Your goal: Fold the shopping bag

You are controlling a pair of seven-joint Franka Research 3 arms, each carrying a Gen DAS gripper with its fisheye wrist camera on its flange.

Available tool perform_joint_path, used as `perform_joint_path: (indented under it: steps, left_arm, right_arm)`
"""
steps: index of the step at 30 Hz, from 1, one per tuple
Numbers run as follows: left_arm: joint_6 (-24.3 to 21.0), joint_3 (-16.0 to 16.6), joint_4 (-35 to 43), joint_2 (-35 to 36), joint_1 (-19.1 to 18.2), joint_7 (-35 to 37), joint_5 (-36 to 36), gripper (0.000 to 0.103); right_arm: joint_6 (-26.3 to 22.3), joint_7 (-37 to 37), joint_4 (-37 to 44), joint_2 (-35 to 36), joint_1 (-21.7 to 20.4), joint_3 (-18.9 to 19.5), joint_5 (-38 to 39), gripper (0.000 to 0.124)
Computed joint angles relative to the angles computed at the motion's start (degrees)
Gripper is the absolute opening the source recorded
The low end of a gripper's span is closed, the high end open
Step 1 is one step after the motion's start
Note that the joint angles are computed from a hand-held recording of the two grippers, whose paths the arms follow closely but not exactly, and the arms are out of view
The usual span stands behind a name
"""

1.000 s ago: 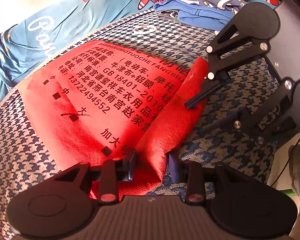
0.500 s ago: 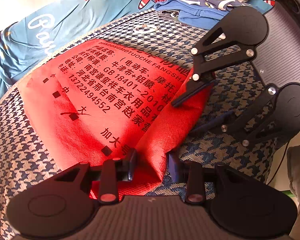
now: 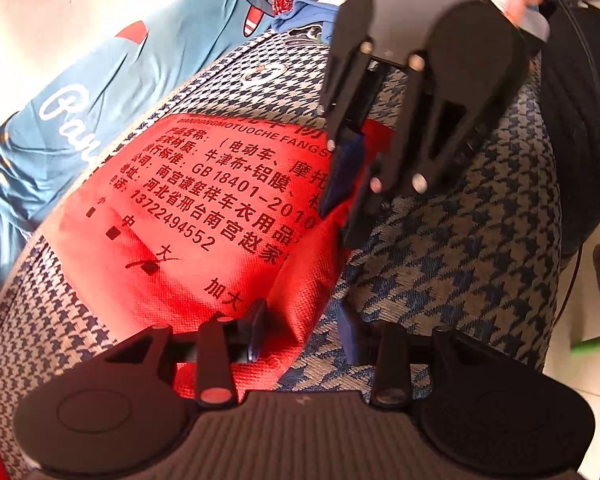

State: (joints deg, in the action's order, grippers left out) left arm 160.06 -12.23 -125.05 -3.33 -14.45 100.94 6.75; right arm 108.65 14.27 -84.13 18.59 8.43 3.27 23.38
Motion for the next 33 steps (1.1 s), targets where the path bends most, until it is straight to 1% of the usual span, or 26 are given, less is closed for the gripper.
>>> perform_joint_path:
  steps: [3,7,10,12,15,16,18,20,22,24,26,28,29,31,33]
  left_arm:
    - [-0.96,0.33,0.75,0.36,-0.13,1.52,-3.29,0.037]
    - [-2.76,0.84,2.25,0.98,-0.13,5.73,-11.25,0.036]
    - [-4.19,1.13,3.48,1.55,0.2,9.45,-17.97,0.032]
    - [-4.97,1.08,4.19,1.98,0.58,11.52,-20.5,0.032]
    - [-5.27,0.83,4.63,2.38,1.11,12.5,-21.71,0.031]
    - [-5.84,0.93,5.09,2.66,1.36,12.89,-23.92,0.03]
    - [-8.15,1.31,6.33,3.25,2.22,14.05,-31.25,0.03]
    - [-9.33,1.27,6.84,3.49,2.91,15.41,-34.74,0.03]
    - [-10.07,1.08,7.19,3.7,3.32,16.07,-35.61,0.03]
    - [-11.12,1.02,7.78,4.0,3.74,16.48,-37.15,0.03]
    - [-13.25,1.12,9.05,4.63,4.41,17.91,-39.61,0.03]
    - [-15.52,1.08,10.6,5.47,5.05,18.55,-40.5,0.03]
    - [-16.18,0.99,11.13,5.7,5.28,18.59,-40.34,0.03]
    - [-17.51,0.81,12.24,6.27,5.67,18.33,-39.8,0.03]
    - [-17.86,0.56,12.75,6.63,5.92,18.08,-39.35,0.031]
  right_arm:
    - [-4.42,2.18,5.22,3.34,-0.23,-0.03,-0.29,0.018]
    - [-10.72,5.13,13.07,8.2,-0.72,0.21,-0.52,0.019]
    - [-13.4,5.59,16.66,10.31,-0.85,0.5,-1.05,0.019]
    - [-14.27,5.44,17.92,11.02,-0.98,0.64,-1.2,0.019]
    - [-13.51,4.36,17.01,10.46,-1.24,0.8,-0.91,0.02]
    - [-13.01,3.9,16.43,10.12,-1.34,0.83,-0.7,0.02]
    - [-10.76,2.55,13.89,8.53,-1.38,0.87,-0.33,0.024]
    - [-8.65,1.34,11.65,7.22,-1.3,0.9,0.09,0.026]
    - [-8.38,1.44,11.26,7.02,-1.35,0.84,0.58,0.027]
    - [-8.1,1.54,10.85,6.81,-1.42,0.82,1.07,0.032]
    - [-7.82,1.65,10.44,6.6,-1.5,0.82,1.54,0.033]
    - [-7.54,1.75,10.04,6.39,-1.59,0.82,2.01,0.033]
    - [-7.4,1.81,9.84,6.29,-1.64,0.83,2.25,0.032]
    - [-7.12,1.91,9.44,6.08,-1.73,0.85,2.72,0.026]
    - [-6.84,2.01,9.04,5.88,-1.83,0.86,3.19,0.023]
